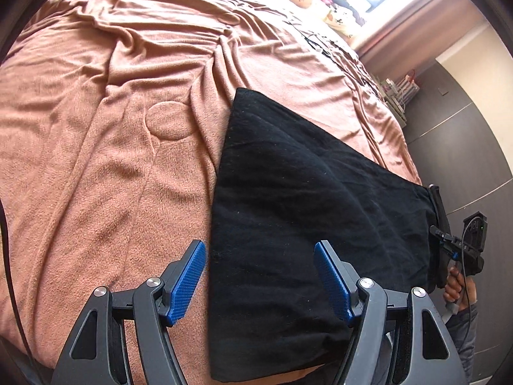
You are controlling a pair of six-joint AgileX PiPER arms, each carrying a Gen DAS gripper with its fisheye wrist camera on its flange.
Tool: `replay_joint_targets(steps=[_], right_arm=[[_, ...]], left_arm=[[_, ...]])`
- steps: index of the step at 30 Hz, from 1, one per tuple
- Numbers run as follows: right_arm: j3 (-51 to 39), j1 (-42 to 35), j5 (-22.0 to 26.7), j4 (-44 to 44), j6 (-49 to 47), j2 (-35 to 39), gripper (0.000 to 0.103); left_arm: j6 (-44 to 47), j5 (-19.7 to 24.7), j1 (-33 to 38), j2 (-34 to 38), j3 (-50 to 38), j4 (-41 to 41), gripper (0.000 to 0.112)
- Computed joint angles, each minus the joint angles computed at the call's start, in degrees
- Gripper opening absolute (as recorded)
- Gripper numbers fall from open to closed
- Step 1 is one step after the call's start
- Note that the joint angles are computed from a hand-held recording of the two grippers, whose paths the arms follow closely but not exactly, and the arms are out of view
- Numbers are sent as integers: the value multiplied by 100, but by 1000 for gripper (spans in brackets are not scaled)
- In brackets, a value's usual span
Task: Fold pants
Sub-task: 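Pinch the gathered waistband with the right gripper and release it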
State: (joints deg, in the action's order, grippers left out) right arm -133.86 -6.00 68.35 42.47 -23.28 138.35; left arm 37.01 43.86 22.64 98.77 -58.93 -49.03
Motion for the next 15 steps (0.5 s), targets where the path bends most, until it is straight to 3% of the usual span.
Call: replay_joint_targets(steps=[3, 9, 15], right_arm=[[475, 46, -381, -107, -239, -366, 6], [1538, 179, -1203, -285, -561, -1386, 3], [1496, 376, -1531, -1165, 95, -1664, 2]], left_arm=[[-27, -39, -56, 14, 62, 134, 72], [-192, -83, -111, 15, 119, 331, 72], [-212, -121, -92, -112, 228, 414, 72]])
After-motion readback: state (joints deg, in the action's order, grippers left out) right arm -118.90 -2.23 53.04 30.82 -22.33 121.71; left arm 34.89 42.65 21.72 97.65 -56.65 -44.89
